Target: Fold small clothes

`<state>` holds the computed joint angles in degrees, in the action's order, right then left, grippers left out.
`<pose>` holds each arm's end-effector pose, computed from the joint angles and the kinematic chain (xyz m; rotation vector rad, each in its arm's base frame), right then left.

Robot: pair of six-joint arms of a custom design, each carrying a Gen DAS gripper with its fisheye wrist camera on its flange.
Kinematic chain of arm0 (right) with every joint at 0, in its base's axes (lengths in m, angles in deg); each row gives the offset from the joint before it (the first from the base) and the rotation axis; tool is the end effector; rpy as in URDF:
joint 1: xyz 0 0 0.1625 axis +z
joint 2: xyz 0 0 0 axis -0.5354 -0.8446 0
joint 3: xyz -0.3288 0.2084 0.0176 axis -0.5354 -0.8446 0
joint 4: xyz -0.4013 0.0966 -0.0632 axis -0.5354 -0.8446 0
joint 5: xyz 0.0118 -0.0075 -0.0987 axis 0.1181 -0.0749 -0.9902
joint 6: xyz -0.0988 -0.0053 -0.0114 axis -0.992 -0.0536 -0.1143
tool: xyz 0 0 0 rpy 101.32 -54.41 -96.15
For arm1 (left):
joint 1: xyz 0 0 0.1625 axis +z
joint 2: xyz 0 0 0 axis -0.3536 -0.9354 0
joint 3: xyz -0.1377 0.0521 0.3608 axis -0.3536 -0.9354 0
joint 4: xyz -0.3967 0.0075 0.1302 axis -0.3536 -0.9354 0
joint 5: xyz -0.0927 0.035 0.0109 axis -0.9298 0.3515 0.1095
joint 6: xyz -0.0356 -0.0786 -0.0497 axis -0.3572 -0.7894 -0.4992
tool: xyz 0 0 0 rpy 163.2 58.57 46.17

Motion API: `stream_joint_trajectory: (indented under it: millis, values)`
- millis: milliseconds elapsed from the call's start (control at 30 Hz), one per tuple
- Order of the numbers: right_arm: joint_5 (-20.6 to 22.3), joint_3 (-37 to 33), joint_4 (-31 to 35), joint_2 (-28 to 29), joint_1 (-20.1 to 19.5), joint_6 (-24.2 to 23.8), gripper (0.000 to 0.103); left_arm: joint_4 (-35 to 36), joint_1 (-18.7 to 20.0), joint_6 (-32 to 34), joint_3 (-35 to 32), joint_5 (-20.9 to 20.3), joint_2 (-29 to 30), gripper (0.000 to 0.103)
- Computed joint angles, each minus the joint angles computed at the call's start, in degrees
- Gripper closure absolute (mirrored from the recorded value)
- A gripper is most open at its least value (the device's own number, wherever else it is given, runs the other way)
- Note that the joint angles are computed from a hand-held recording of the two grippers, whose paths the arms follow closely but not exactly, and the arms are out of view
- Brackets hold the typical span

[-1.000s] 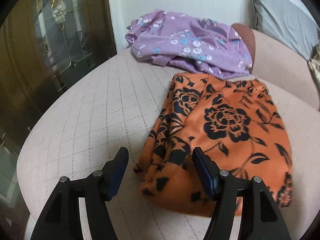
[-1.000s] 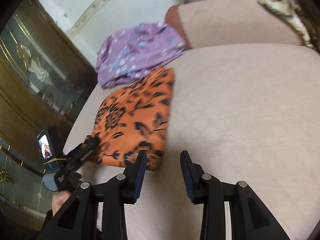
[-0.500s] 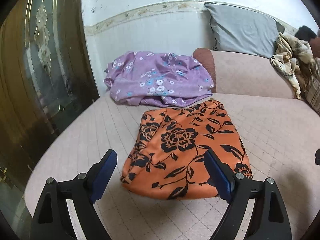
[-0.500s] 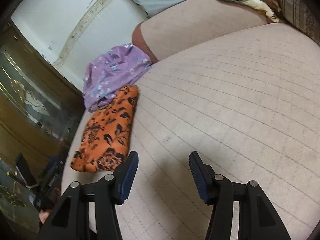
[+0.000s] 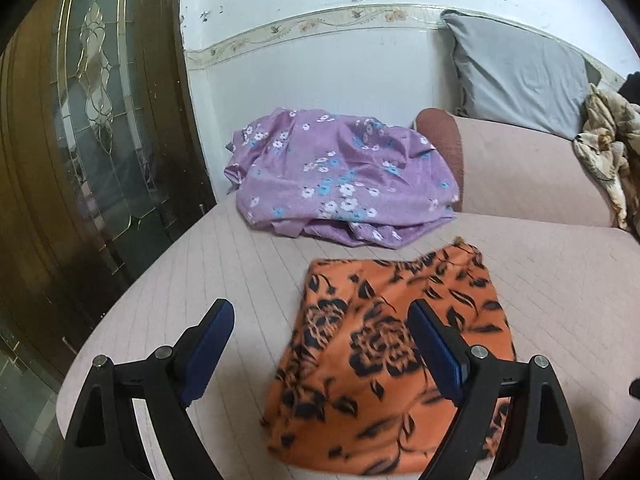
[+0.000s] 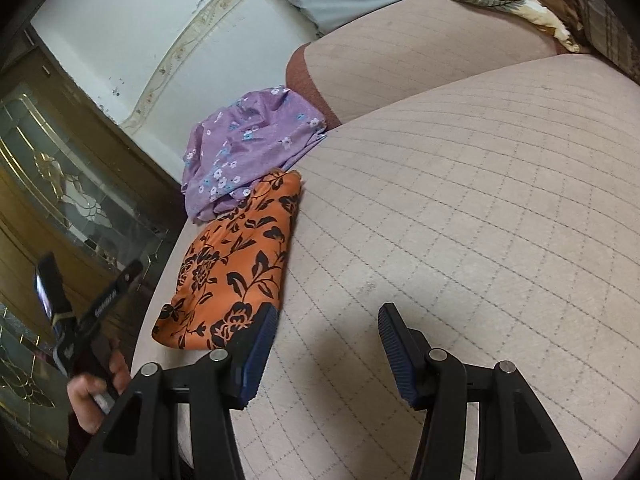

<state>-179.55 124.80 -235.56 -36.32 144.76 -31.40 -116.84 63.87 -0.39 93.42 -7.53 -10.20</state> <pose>0.2146 -0.3200 0.0367 -0.2853 -2.5549 1.3672 -0.1248 -0.4078 0.2052 0.8342 2.0909 -1.0585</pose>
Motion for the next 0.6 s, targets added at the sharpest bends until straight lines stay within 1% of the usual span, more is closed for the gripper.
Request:
stream_joint_trajectory:
  millis: [67,100,133,167,200,233,267,300,367,433,500,600]
  values:
    - [1.86,-0.4,0.75,-0.64,-0.48,-0.47,0.045,0.5,2.06,-0.15,-1.57,-0.99,0.59,0.014]
    - [2.72,-0.68,1.08,-0.97,-0.73,-0.82,0.045,2.98,3.75,-1.31,-2.46,-2.2,0.14,0.013]
    - [3.84,-1.27,2.03,-1.62,-1.16,-1.43,0.044,6.19,5.82,-2.74,-3.29,-4.19,-0.76,0.013]
    - [4.91,-1.77,2.57,-1.97,-1.67,-1.98,0.041,9.83,9.07,-4.69,-4.42,-7.2,-1.76,0.013]
    - [6.08,-2.52,3.37,-2.29,-2.33,-2.48,0.039,12.39,11.49,-6.16,-5.52,-8.7,-2.07,0.013]
    - [6.9,-3.48,4.54,-2.52,-3.0,-2.75,0.039,14.82,12.93,-7.48,-6.56,-9.11,-2.11,0.013]
    - [8.21,-4.62,6.01,-2.72,-3.94,-2.8,0.039,19.26,15.02,-9.25,-8.52,-10.43,-2.41,0.013]
    - [10.2,-5.76,7.77,-2.91,-5.06,-2.77,0.039,22.89,17.87,-9.9,-10.82,-14.15,-2.84,0.013]
    - [12.91,-8.08,11.29,-2.87,-6.36,-2.74,0.039,24.58,20.46,-10.27,-12.9,-16.98,-2.86,0.013]
    - [14.48,-10.88,14.45,-2.17,-7.19,-3.5,0.039,27.44,22.84,-10.72,-15.06,-19.75,-2.85,0.013]
    - [16.07,-13.44,17.4,-1.21,-7.96,-4.42,0.039,32.12,25.35,-10.17,-17.45,-25.26,-2.81,0.013]
    - [18.01,-17.08,21.69,0.36,-9.22,-5.52,0.039,36.89,27.5,-9.86,-20.0,-30.52,-1.8,0.013]
